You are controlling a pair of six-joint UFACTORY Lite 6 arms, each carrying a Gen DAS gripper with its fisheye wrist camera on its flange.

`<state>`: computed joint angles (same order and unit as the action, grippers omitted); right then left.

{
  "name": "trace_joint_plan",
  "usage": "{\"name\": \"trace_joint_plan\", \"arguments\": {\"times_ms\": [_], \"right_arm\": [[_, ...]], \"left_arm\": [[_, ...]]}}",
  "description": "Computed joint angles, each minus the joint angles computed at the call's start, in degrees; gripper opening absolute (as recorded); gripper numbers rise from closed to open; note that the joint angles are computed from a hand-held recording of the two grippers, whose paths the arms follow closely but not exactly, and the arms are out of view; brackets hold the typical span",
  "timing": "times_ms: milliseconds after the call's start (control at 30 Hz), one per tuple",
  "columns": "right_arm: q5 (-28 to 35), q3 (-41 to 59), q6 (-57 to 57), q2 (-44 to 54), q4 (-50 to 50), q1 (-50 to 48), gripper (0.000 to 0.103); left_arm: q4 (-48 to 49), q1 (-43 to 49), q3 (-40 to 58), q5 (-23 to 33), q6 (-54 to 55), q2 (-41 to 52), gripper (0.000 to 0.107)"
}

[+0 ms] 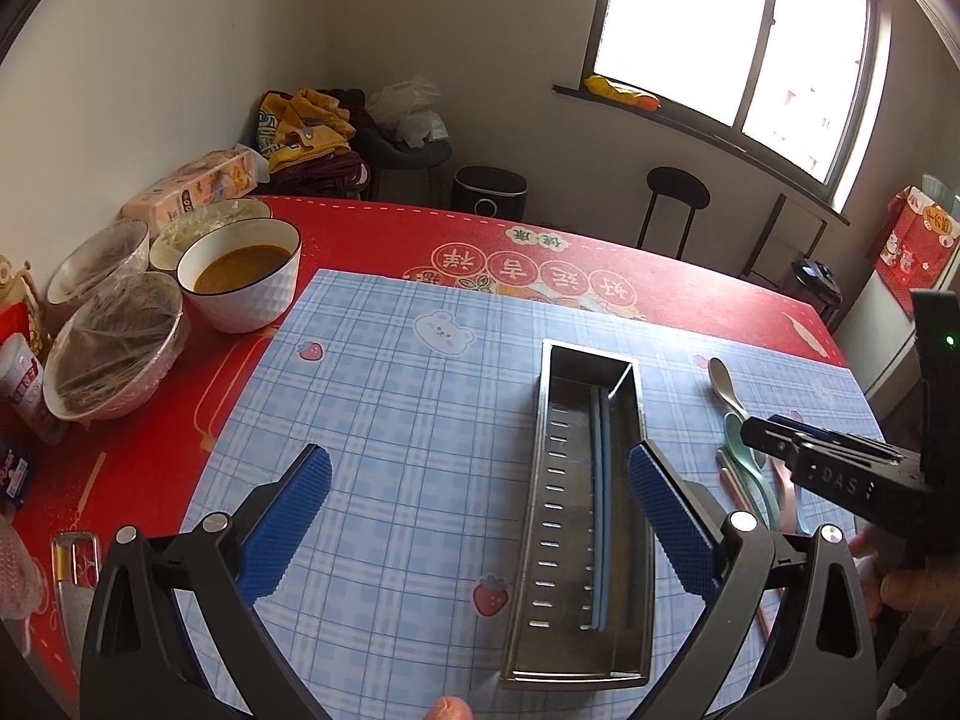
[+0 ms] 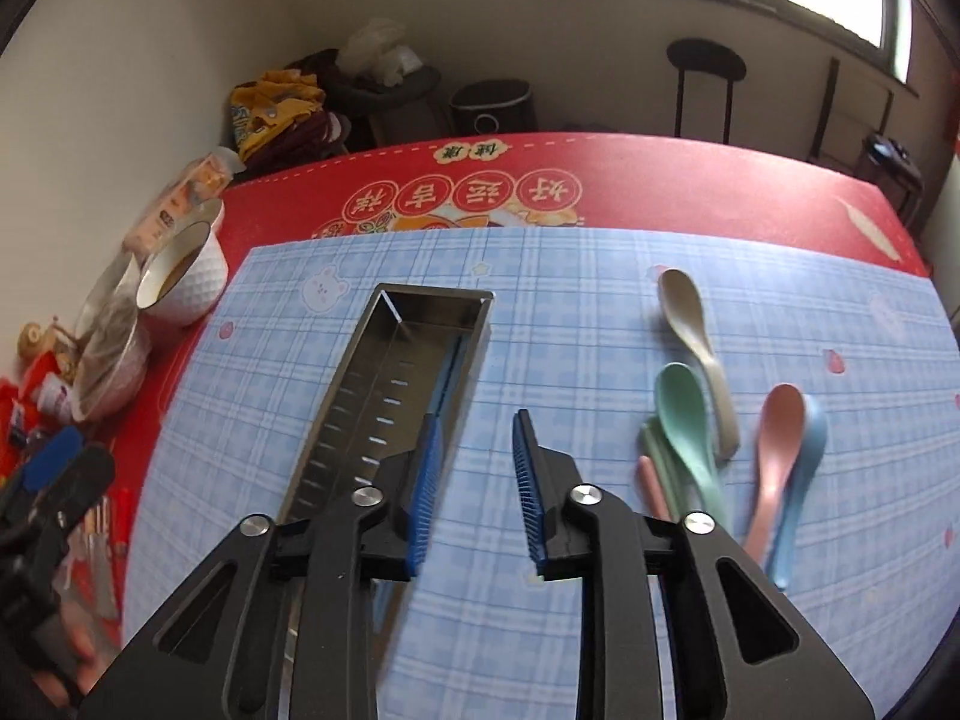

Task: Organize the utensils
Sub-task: 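Move the left tool back toward the remaining chopsticks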

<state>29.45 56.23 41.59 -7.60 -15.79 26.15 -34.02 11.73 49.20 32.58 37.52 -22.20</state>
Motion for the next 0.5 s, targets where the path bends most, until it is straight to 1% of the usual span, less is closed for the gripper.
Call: {"name": "trace_joint_plan", "arguments": {"times_ms": [67, 133, 200, 233, 300, 333, 367, 400, 467, 500], "right_arm": [[0.2, -6.6, -0.4, -8.6, -0.4, -1.4, 0.04], [0.9, -11.7, -4.2, -16.0, 2.2, -4.2, 0.041], [2.0, -16.1, -8.3, -22.9, 4.3, -7.7, 0.045], [2.8, -18.3, -9.5, -26.6, 4.8, -9.0, 0.046], [4.9, -22.3, -14.5, -33.1, 7.8, -13.3, 0.049], [6.2, -24.4, -17.1, -36.3, 9.7, -15.5, 0.049], [7.6, -26.3, -22.1, -39.1, 13.6, -18.8, 0.05], [9.0, -28.2, -26.5, -41.6, 17.1, -21.5, 0.05], [12.7, -31.0, -37.1, -45.9, 23.7, -29.2, 0.05], [14.6, -32.0, -43.0, -47.6, 27.0, -33.6, 0.05]], "left_arm": [[6.3, -4.4, -1.9, -0.8, -7.6, -3.6, 0.097], [15.1, -10.1, -3.7, -1.5, -17.5, -7.1, 0.097], [22.9, -16.1, -5.0, -0.9, -26.7, -9.5, 0.097], [26.6, -19.2, -5.6, -0.5, -31.4, -10.5, 0.097], [34.4, -26.0, -6.7, 0.5, -41.3, -12.0, 0.094], [37.4, -29.1, -7.2, 1.1, -45.8, -12.6, 0.086], [39.6, -32.0, -7.7, 1.8, -49.5, -12.8, 0.081], [41.9, -35.1, -8.1, 2.4, -53.7, -12.7, 0.079], [44.6, -40.3, -8.9, 3.0, -60.3, -11.8, 0.069], [45.2, -42.7, -9.2, 3.1, -63.2, -11.0, 0.066]]}}
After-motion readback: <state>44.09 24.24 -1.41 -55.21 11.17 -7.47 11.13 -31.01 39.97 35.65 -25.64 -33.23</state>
